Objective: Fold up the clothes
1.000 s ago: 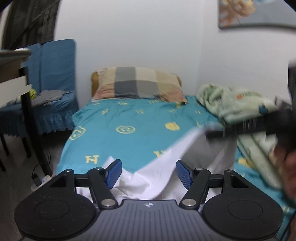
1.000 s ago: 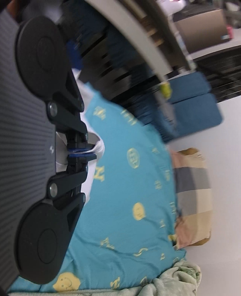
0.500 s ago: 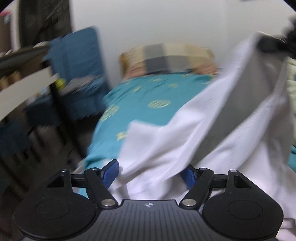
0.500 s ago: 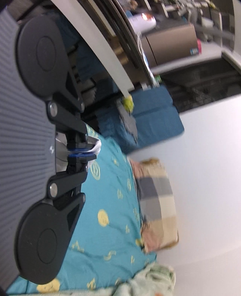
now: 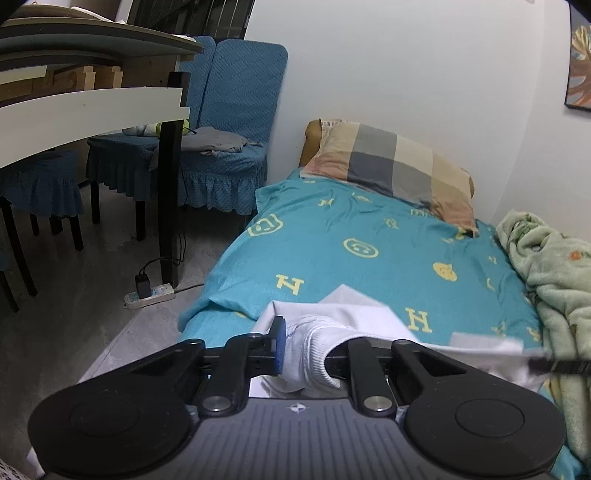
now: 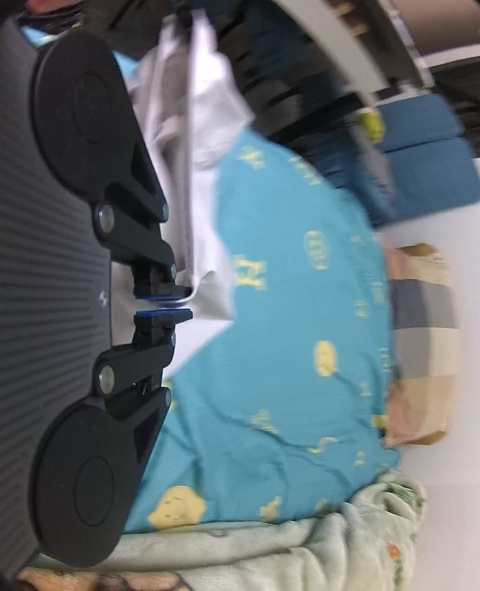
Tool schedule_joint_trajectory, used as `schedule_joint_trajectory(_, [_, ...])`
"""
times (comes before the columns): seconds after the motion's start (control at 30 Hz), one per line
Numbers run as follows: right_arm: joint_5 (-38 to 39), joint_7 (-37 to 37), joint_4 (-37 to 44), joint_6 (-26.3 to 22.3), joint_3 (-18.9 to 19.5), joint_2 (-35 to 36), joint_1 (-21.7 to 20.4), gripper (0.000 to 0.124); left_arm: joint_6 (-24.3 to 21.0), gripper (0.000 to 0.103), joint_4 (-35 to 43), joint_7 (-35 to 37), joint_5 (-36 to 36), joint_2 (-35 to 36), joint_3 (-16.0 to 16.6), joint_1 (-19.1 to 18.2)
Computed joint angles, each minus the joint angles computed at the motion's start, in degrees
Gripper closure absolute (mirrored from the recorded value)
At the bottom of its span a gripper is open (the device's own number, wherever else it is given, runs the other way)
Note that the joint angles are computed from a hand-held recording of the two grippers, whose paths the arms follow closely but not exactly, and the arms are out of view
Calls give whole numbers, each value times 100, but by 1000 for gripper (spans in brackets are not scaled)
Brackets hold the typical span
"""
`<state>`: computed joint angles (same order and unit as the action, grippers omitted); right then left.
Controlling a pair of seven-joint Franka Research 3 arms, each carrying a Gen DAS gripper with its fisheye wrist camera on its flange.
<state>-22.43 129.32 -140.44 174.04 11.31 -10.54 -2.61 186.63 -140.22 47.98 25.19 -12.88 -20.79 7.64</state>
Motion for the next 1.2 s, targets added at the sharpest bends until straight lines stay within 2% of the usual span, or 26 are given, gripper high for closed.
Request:
schedule_joint_trajectory(0.03, [359,-304,-24,-154,-136,9,226,116,87,95,-7,-46,26,-7,-152,163])
schedule_joint_trajectory(0.07, [381,-206,-55,-151,-162,-29,252,117,199,96,-25,-74,32,-22,-382,403])
schedule_joint_trajectory(0.1, [391,-81,-86,-133,-133,-71,218,117,332,97,-57,-44,-7,-38,-424,447])
schedule_joint_trajectory(0.13, [404,50,-117,-111,-26,-114,107,118,500,98,-100,-1,-64,-37,-281,309])
schedule_joint_trajectory(0.17, [15,445,-132,-37,212,-255,-205,119,712,98,-168,17,-109,-90,-121,168])
schedule_joint_trajectory(0.2, [-434,978,-191,203,544,-459,-640,120,905,98,-249,60,-246,-235,-161,221])
schedule_joint_trajectory(0.23, [-485,1179,-280,468,705,-697,-874,120,1073,99,-322,123,-444,-405,-278,340])
schedule_joint_trajectory(0.27, [-367,1230,-353,618,728,-958,-911,120,1230,99,-357,133,-534,-539,-194,262])
schedule_joint_trajectory(0.3, [-312,1241,-400,705,800,-1248,-988,120,1334,99,-363,83,-558,-688,24,58])
schedule_joint_trajectory(0.37, [-202,1184,-425,815,886,-1807,-1090,120,1316,100,-240,-99,-439,-981,721,-615])
schedule_joint_trajectory(0.4, [-153,1125,-399,840,906,-2072,-1126,120,1266,100,-134,-118,-392,-1139,1002,-901])
schedule_joint_trajectory(0.57, [201,609,48,667,489,-3108,-815,120,728,100,877,190,-298,-1812,1566,-1625])
schedule_joint_trajectory(0.67, [405,270,604,462,310,-3420,-683,120,401,100,1608,510,-288,-2079,1411,-1516])
schedule_joint_trajectory(0.8, [664,-108,1150,86,252,-3960,-558,120,-220,100,2306,910,-386,-2461,1525,-1901])
schedule_joint_trajectory(0.9, [839,-378,1264,-165,240,-4498,-446,120,-515,99,2512,1100,-563,-2851,1543,-2092])
schedule_joint_trajectory(1.03, [1039,-726,1631,-520,317,-4984,-438,120,-834,99,2783,1352,-689,-3284,1489,-2152])
schedule_joint_trajectory(1.2, [1271,-1158,2205,-885,410,-5117,-586,120,-1436,99,3131,1683,-883,-3468,1425,-2319])
